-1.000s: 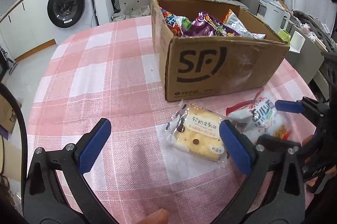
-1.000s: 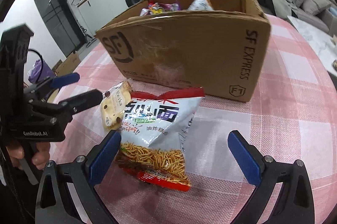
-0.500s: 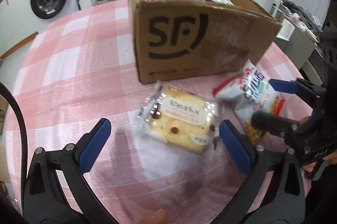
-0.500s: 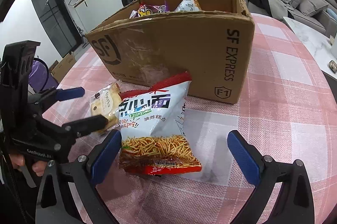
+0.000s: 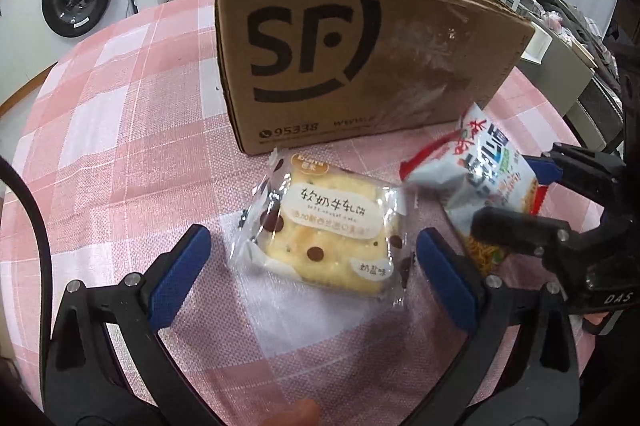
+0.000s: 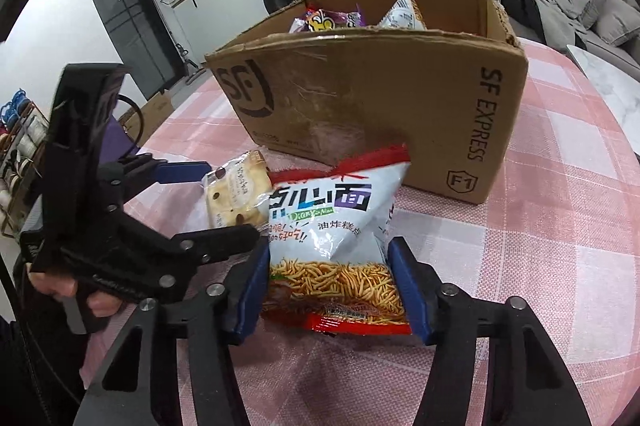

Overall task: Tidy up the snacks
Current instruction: 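Grasp the cream cake pack with the left tool while the right tool grasps the noodle-snack bag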

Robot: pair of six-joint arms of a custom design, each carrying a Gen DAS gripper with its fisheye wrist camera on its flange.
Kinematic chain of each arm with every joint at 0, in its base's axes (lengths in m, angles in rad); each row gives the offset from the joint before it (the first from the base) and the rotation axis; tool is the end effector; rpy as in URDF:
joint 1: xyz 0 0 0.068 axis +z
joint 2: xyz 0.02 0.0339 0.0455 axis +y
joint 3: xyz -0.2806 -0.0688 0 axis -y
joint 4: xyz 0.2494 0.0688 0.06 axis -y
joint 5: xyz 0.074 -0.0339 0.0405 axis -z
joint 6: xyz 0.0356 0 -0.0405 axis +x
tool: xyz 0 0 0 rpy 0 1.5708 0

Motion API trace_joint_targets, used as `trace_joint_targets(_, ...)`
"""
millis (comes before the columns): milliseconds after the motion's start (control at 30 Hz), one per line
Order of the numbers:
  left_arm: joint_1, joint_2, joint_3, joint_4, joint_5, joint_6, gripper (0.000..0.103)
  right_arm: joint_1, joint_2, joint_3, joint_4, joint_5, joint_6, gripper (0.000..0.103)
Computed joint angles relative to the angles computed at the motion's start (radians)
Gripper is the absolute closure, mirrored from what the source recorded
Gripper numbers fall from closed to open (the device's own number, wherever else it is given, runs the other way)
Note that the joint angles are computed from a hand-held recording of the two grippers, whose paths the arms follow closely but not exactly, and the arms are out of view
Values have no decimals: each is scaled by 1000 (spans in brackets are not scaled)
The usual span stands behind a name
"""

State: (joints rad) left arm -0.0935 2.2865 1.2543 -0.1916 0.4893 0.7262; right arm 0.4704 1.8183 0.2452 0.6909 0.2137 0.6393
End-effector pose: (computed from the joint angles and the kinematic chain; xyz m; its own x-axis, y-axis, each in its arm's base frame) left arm 0.4160 -0.0558 0.0428 -0.5397 0.6393 -0.5478 0.8023 0.5876 -0.1047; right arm 0.1971 0.0918 0.0520 -0.7449 0.2753 -0.6077 0.1516 0.9569 0.2477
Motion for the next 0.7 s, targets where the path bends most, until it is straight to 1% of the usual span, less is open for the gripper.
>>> trace_joint_targets(167,-15,19,8,42,-15,-13,1,14,-50,-44,7,9,-3,47)
trace_joint_targets(333,-32,26,-2,89,-36,-23,1,51,-86,-87,9,41,39,47)
trace_joint_targets(367,-37,29,-1,96,-48,-17,3,57,-92,-93,2,44,46,47)
trace_joint_targets(400,-39,30,-2,99,-46,-11,5,55,-104,-95,-14,38,46,47)
trace_joint_targets(433,-37,31,3,94,-39,-5,12,52,-84,-80,-17,30,45,47)
trace_joint_targets(467,-37,13,-22,106,-32,-3,21,46,-86,-83,-19,16,40,47)
trace_joint_targets(500,-36,9,-26,107,-30,-3,24,43,-89,-86,-20,14,40,47)
trace_joint_targets(533,-35,11,-20,107,-27,-6,30,41,-90,-85,-30,10,47,47)
trace_joint_targets(567,-32,10,-21,110,-20,-6,38,37,-94,-88,-38,-1,48,47)
trace_joint_targets(667,-17,13,3,78,25,-23,46,29,-99,-106,-20,-18,49,45)
trace_joint_targets(700,-11,10,-5,79,35,-21,46,24,-99,-112,-12,-23,51,43)
